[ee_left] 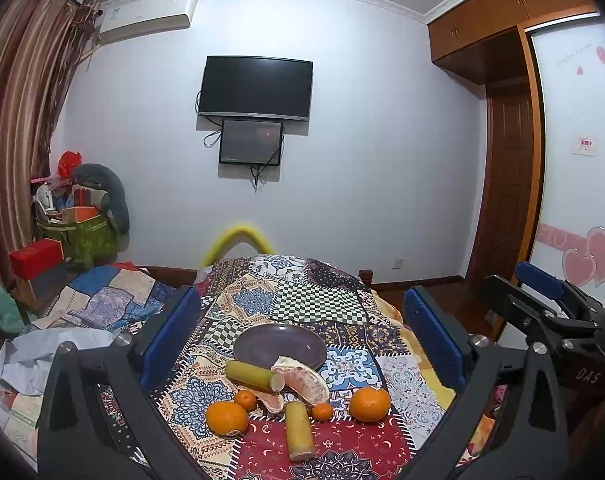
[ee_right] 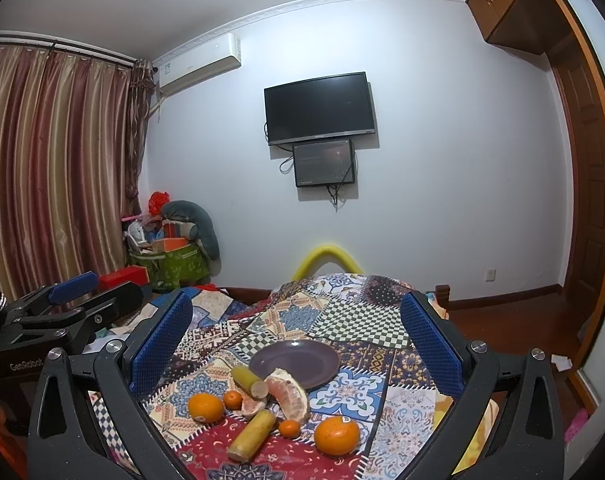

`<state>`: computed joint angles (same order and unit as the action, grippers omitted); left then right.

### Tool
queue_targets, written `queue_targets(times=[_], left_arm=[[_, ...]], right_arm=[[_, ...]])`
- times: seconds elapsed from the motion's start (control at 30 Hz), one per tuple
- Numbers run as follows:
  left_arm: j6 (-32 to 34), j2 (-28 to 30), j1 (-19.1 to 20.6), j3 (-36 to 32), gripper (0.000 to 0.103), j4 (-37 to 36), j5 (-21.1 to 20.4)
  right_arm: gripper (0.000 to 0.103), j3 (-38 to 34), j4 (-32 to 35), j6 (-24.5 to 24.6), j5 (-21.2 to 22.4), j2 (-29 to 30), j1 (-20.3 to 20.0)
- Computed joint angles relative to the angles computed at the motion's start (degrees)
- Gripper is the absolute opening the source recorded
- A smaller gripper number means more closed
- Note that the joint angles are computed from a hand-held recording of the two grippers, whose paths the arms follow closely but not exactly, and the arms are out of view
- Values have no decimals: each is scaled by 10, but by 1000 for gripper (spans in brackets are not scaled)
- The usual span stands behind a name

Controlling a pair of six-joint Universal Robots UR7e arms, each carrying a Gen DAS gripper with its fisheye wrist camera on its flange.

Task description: Organize fruits

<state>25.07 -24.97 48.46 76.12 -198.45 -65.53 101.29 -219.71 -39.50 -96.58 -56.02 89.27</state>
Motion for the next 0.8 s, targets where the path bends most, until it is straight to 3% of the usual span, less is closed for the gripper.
queue_targets(times=[0.53, 0.8], left_arm=[[-1, 8, 4, -13, 103, 12, 7], [0, 25, 17, -38, 103, 42, 32]], right_arm=[[103, -2, 8, -3, -8, 0, 0], [103, -23, 36, -3, -49, 12, -14]])
